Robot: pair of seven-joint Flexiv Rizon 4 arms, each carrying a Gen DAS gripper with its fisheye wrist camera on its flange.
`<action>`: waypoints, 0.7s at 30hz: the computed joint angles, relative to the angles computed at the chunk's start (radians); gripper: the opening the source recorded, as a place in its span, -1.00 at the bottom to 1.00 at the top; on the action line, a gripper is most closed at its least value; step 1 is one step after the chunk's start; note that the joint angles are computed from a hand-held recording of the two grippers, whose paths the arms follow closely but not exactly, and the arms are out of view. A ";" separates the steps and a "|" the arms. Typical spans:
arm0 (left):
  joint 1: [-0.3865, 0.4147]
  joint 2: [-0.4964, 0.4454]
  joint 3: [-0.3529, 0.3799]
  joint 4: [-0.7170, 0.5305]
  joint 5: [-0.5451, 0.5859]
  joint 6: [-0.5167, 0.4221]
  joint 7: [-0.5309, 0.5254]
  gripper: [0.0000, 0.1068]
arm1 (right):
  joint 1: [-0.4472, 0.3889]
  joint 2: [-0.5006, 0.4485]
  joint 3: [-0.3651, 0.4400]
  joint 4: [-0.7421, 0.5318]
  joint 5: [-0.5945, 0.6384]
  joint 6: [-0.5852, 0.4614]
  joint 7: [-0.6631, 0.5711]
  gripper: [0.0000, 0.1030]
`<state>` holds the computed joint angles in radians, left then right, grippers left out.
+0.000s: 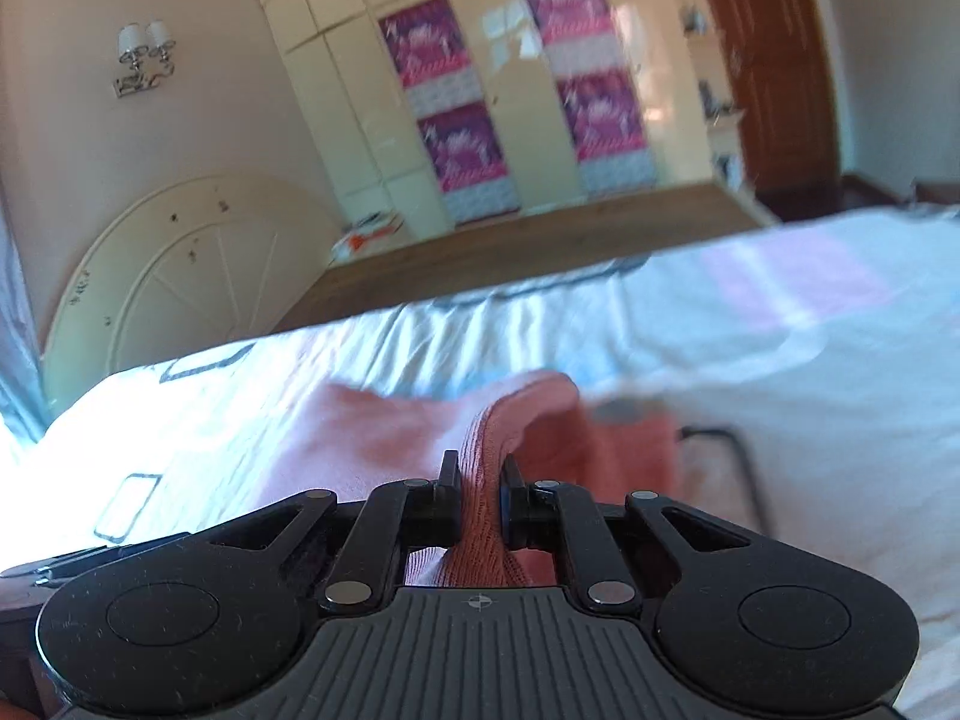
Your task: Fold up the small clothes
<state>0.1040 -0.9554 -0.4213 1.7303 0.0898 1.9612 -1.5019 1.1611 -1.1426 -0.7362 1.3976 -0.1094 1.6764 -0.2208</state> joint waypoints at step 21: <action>-0.044 0.002 0.036 0.039 -0.073 -0.056 0.052 0.40 | 0.002 0.184 0.208 0.259 0.024 -0.025 -0.008 -0.50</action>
